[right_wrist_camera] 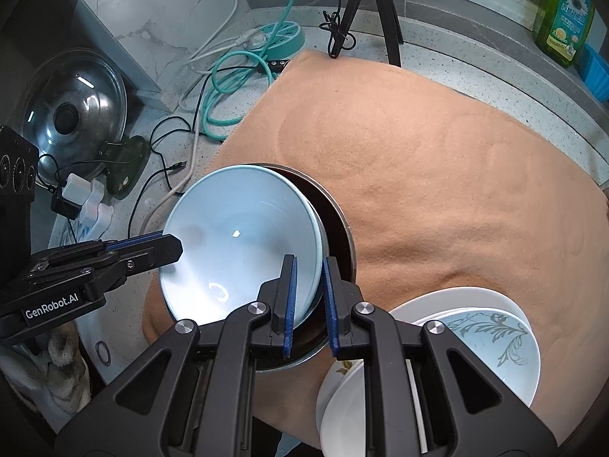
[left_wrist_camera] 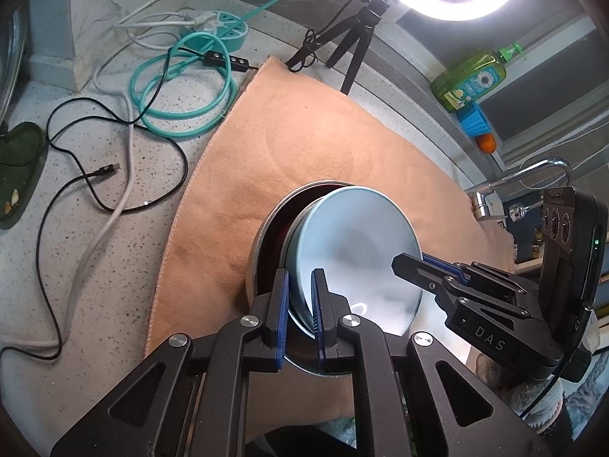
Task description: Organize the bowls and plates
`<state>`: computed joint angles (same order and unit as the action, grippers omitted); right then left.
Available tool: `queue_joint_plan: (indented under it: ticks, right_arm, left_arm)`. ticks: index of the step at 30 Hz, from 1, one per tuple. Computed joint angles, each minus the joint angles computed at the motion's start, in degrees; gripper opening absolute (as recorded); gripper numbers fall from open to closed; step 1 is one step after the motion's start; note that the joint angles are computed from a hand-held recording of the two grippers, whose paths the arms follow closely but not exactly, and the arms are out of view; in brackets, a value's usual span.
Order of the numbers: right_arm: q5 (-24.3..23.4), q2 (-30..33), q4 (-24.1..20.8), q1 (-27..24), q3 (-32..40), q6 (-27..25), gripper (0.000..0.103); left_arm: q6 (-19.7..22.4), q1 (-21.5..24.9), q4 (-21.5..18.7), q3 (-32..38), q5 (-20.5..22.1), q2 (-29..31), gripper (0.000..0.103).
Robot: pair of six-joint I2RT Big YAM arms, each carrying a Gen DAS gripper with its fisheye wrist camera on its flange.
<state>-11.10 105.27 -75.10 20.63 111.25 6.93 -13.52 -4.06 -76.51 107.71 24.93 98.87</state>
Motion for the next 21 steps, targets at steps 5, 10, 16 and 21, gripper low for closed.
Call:
queue_joint_plan:
  ticks: [5, 10, 16, 21]
  right_arm:
    - [-0.1, -0.3, 0.6, -0.1, -0.4, 0.4, 0.015]
    - [-1.4, -0.8, 1.3, -0.7, -0.9, 0.9, 0.015]
    - [-4.2, -2.5, 3.6, -1.7, -2.8, 2.6, 0.034]
    - [-6.0, -4.2, 5.6, -2.8, -4.5, 4.6, 0.034]
  left_arm:
    - [-0.1, 0.2, 0.2, 0.0, -0.5, -0.2, 0.010]
    - [0.1, 0.5, 0.7, -0.5, -0.6, -0.8, 0.010]
    - [0.1, 1.0, 1.7, -0.8, -1.1, -1.8, 0.010]
    - [-0.7, 1.9, 2.7, -1.6, -1.3, -2.6, 0.010]
